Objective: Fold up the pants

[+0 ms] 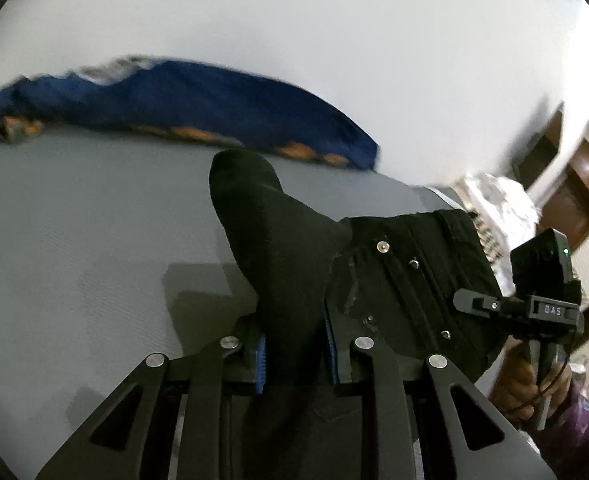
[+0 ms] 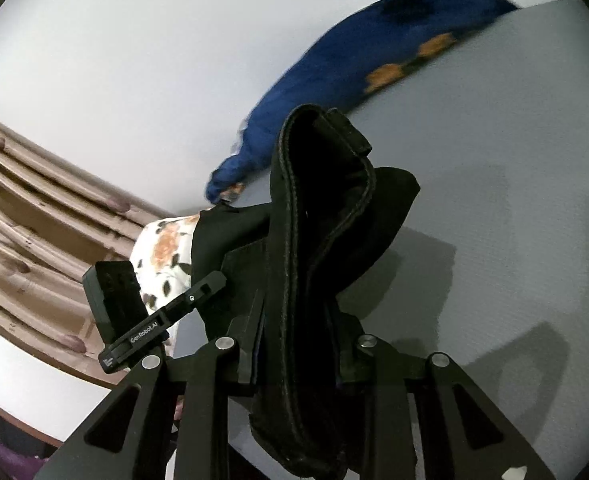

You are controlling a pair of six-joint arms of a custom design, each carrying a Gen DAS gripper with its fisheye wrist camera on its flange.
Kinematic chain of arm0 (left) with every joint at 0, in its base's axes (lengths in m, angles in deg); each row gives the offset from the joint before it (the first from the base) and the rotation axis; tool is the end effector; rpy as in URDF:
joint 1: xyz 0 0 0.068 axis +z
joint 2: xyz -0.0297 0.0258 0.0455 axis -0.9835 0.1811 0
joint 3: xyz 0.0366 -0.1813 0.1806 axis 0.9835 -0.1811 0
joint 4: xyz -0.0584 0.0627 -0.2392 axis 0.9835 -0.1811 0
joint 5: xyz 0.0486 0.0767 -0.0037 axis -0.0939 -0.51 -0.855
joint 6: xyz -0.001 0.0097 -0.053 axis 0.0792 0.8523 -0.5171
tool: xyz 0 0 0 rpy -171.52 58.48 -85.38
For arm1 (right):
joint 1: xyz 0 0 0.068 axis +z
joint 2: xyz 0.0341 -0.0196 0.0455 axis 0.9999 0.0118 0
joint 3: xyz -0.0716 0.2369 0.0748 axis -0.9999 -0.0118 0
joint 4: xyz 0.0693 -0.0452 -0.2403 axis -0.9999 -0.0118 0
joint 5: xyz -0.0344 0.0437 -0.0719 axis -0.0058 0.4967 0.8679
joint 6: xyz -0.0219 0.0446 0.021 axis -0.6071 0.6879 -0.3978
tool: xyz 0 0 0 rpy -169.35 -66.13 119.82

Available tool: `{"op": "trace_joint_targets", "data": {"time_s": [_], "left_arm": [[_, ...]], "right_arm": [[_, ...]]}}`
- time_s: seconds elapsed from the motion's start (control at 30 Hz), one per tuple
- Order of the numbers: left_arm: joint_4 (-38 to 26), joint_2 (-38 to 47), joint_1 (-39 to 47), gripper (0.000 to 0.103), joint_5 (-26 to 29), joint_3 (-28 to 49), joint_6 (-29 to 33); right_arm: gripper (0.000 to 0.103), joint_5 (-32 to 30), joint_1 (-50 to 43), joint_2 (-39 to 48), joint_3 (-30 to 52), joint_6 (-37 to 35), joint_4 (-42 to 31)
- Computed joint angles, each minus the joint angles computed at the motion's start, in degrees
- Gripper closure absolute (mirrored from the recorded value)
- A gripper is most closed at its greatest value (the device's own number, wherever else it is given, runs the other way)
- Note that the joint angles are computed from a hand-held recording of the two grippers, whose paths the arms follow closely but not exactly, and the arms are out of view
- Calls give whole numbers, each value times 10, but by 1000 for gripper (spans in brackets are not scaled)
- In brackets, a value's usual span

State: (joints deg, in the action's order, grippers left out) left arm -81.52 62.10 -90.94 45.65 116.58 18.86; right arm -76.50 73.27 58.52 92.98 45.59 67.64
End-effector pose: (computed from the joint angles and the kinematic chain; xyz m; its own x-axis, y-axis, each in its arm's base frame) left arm 0.3646 -0.0973 0.1667 -0.7251 0.2926 -0.6235 0.6387 0.6241 -0.4499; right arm 0.1997 -0.0339 0.1077 -0.7136 0.6217 -0.3228 0.2038 0.6252 0.7534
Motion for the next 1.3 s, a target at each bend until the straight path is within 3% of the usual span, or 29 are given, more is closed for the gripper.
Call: {"op": "trace_joint_targets", "data": {"time_s": [0.13,0.23,0.5,0.67,0.8,0.97,1.3], "left_arm": [[-37,58,44,80,-23,107,32],[-61,119,70,80,-38,196,48],[-108,309,100,80,-86,454,57],[-159,437,100,80,-113,634,57],[-201,519,104,80,-115,765,52],[-189,533,103,79,-119,777,57],[-133,518,99,61,-151,718,45]], "right_arm": [[79,30,87,163,97,78,120],[79,41,126,277,197,113,154],[79,46,172,510,458,164,132],[79,55,180,593,562,181,112],[79,62,177,614,574,185,121],[80,96,194,637,609,178,95],[78,130,200,641,603,161,75]]}}
